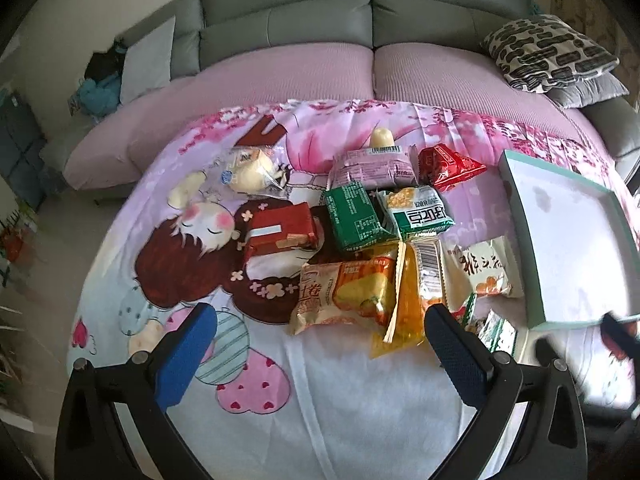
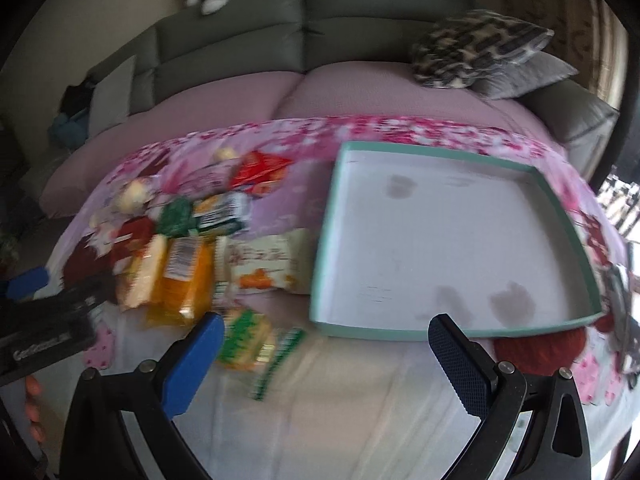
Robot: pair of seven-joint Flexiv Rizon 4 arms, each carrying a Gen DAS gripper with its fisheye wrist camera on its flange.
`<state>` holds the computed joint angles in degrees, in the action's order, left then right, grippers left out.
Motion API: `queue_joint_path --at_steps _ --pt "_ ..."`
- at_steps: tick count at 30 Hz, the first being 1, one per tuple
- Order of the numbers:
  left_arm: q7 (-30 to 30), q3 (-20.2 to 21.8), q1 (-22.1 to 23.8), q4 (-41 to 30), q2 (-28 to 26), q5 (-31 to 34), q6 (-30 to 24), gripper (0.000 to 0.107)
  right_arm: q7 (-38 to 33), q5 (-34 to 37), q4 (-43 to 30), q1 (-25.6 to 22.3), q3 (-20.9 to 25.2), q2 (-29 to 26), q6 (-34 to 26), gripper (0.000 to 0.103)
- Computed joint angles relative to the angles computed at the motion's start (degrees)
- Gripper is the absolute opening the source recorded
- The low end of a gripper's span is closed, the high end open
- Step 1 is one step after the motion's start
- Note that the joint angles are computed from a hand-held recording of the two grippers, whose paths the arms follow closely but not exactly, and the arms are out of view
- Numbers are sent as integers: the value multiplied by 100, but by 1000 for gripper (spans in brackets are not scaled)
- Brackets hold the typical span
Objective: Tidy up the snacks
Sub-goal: 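Reach the right tool to the green-wrapped cookie pack and grasp it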
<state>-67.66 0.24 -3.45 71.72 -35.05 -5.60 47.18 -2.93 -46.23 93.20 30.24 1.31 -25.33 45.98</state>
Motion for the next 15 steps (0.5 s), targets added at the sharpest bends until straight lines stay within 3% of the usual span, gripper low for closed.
queue_joint_path --at_steps 5,10,15 --pt "-262 -33 50 -431 -341 -183 -251 103 -578 533 -439 -70 153 -425 503 103" --pt "-631 -4 94 -1045 -755 -287 -896 103 -1140 1147 -938 8 157 -793 370 103" --pt "-669 -152 202 -1240 -965 -443 -1083 103 -1480 1538 -1320 88 110 -1047 45 103"
